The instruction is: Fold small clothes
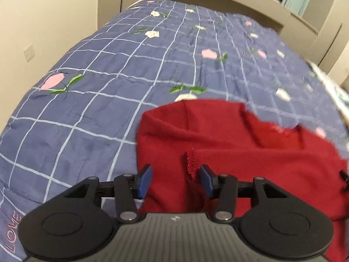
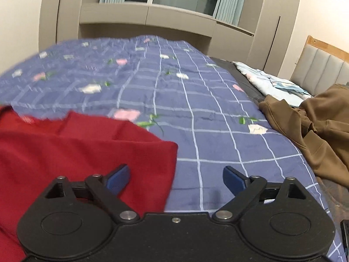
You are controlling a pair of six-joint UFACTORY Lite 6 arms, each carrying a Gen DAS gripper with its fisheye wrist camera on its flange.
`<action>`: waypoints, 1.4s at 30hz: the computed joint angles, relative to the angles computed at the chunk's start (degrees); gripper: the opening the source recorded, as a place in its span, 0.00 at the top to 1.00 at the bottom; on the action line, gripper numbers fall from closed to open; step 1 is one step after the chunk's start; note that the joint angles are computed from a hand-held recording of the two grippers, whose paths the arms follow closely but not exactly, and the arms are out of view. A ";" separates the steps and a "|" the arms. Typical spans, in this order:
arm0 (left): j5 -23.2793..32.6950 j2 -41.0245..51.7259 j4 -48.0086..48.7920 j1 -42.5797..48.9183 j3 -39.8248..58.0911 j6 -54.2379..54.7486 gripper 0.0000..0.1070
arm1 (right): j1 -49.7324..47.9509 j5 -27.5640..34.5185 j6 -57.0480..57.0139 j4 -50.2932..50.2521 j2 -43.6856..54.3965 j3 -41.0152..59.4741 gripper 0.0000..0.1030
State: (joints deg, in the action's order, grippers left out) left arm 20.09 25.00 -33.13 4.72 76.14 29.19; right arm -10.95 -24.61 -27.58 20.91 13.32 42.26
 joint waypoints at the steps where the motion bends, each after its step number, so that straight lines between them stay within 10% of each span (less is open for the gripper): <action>1: -0.97 0.10 -0.31 -0.18 -0.55 0.79 0.49 | 0.02 -0.48 0.43 0.00 0.64 0.20 0.04; 24: -2.01 -12.36 -7.69 4.38 -15.48 7.29 0.14 | 0.64 3.40 3.58 -6.57 -23.76 -19.35 0.01; 37: 4.41 -20.47 -35.98 17.68 -26.98 38.37 0.17 | -4.74 7.53 23.40 -25.15 -34.89 -28.02 0.01; 42: 5.94 -13.19 -38.51 15.43 -20.98 38.69 0.43 | -2.27 9.69 22.68 -20.75 -41.32 -32.28 0.01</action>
